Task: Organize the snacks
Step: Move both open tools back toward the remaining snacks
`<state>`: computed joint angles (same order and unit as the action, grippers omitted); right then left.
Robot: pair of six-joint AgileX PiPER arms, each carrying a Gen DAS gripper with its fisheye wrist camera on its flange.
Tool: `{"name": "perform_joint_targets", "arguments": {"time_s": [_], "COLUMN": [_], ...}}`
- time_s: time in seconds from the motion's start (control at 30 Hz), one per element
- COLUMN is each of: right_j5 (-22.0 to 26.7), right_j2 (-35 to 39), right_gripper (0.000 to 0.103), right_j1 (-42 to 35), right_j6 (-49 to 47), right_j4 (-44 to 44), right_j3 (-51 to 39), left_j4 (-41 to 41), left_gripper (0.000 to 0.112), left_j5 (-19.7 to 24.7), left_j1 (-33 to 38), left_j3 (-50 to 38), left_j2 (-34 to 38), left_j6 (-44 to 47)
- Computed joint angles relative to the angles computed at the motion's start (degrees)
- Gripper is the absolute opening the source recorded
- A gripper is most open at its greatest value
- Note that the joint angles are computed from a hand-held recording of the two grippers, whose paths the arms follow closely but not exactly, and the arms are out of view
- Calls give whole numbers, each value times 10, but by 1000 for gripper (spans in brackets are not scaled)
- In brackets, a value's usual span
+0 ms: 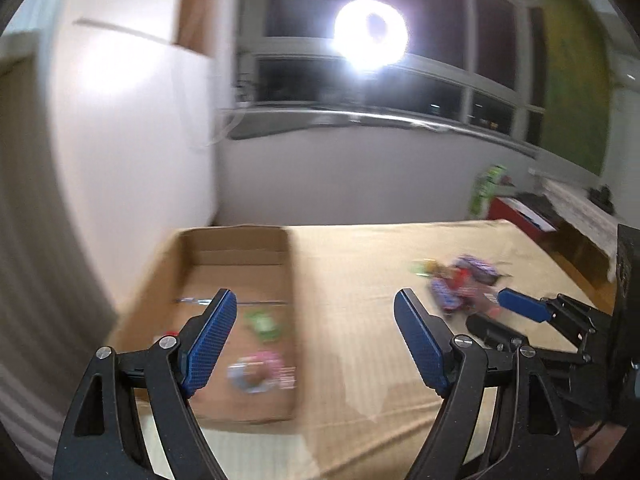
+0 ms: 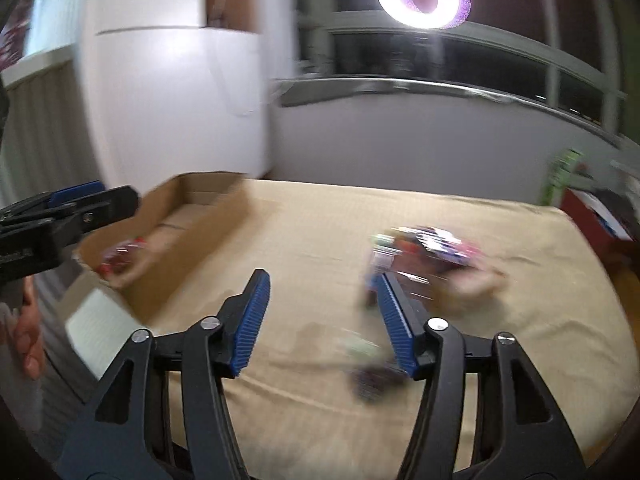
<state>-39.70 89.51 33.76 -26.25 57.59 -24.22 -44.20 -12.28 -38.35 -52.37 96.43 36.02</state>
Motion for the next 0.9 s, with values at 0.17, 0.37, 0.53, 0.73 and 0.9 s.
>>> {"name": "perform_joint_targets", "arguments": {"time_s": [0.17, 0.37, 0.53, 0.73, 0.9], "right_j5": [-26, -31, -39, -31, -21], "right_j2": [-80, -116, -103, -72, -19], "right_gripper": [62, 62, 62, 62, 62], "right_j1": [-21, -7, 10, -4, -31], "right_j6": [16, -27, -6, 35, 100], "right_j4": [34, 79, 71, 28, -43], "right_j3": [92, 97, 102, 99, 95], "left_j4": [-46, -18, -75, -106, -115], "left_gripper": [81, 81, 81, 81, 81], "left_j5": [19, 20, 9, 10, 25], "left_j1": [-49, -66, -82, -91, -93], "left_j3": [-39, -46, -41, -48, -70], "left_j2": [24, 22, 16, 29, 65], "left_j6": [69, 55, 105, 132, 137]}}
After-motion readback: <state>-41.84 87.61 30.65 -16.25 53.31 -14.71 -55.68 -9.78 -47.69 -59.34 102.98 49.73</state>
